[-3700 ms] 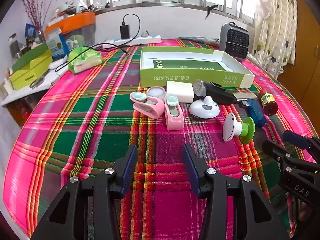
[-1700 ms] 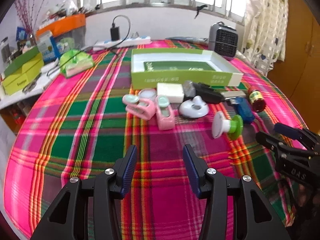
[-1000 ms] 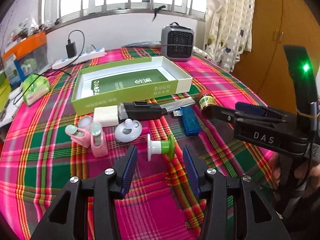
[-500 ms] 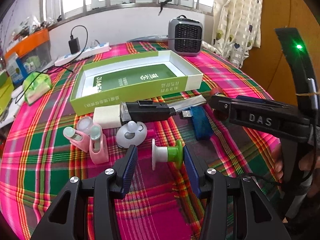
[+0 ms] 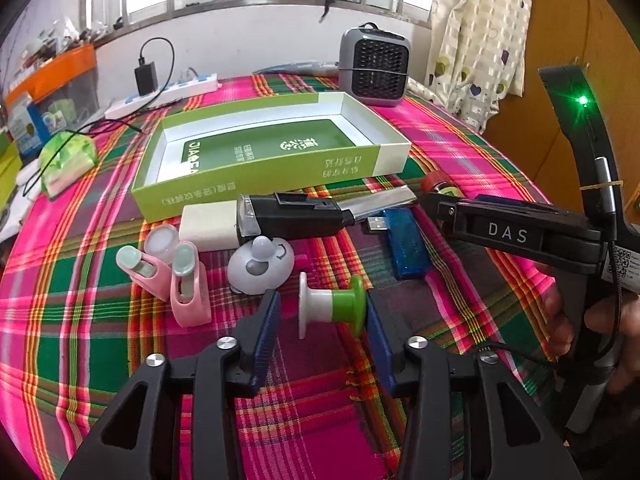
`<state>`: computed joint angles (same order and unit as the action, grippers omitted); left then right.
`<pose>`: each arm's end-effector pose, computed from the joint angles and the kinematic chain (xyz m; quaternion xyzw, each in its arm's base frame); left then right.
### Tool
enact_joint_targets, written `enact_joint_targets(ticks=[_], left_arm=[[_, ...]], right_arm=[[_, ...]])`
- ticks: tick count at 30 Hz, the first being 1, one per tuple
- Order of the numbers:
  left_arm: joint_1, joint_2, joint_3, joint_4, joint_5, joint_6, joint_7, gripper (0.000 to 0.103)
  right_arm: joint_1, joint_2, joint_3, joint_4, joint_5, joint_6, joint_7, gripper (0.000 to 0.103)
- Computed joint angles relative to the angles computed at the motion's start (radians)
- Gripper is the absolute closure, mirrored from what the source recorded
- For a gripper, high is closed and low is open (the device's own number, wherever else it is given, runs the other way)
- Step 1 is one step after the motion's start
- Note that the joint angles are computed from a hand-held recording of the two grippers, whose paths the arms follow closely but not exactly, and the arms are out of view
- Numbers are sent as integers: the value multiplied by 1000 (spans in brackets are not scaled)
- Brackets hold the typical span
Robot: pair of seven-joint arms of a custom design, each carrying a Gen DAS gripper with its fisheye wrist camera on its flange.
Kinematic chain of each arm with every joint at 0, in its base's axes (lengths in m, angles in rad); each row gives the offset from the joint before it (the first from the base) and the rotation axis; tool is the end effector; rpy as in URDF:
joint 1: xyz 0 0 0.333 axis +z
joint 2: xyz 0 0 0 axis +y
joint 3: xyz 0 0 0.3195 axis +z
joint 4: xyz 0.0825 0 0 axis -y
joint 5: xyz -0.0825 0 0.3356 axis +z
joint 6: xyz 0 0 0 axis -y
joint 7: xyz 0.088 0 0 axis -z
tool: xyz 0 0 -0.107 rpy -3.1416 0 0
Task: Organize rigid objects
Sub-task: 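Grasp the white spool with green disc with left tool while right tool grasps the brown red-capped bottle, then carry the spool in left tool into the green box while right tool carries the bottle there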
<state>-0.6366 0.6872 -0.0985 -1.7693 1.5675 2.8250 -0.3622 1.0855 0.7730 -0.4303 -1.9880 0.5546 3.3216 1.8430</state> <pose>0.4353 -0.4518 0.2250 -0.5884 0.7282 -0.2914 0.1963 0.5001 0.3560 0.2241 -0.6681 0.6616 -0.1832 0.2869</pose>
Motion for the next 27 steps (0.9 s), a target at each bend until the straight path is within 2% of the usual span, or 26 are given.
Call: enact_joint_targets(ticks=[2,3,6,11,16,23,27], left_arm=[[-3,1,1,2,5,-2,0,71],[-4,1,2,3,14,1,-9,72],[-2,-1,-1,0,22,3,-18,72],[-4,1,-4,4,16,-9,-10,72],[-5,-6,-3,-3,27,-18,-26,72],[4,-25,-13,-18,67,-30,-63,72],[11,-50,-23,-38,96,-54,-95,72]], right_arm=[[-2,-3,2,-4,-1,6,-4,39],[-6,-4,7,-5,-2,12,-9,44],[20,6,-22,0,9,-1,-10,53],[10,2,-11,-5,5,7,-18,70],[-10,-6,15,-10,6,25,-41,70],[21,-7,-4,-17,47,42,-85,70],[9,-24,19,-26,71,67,-118,70]])
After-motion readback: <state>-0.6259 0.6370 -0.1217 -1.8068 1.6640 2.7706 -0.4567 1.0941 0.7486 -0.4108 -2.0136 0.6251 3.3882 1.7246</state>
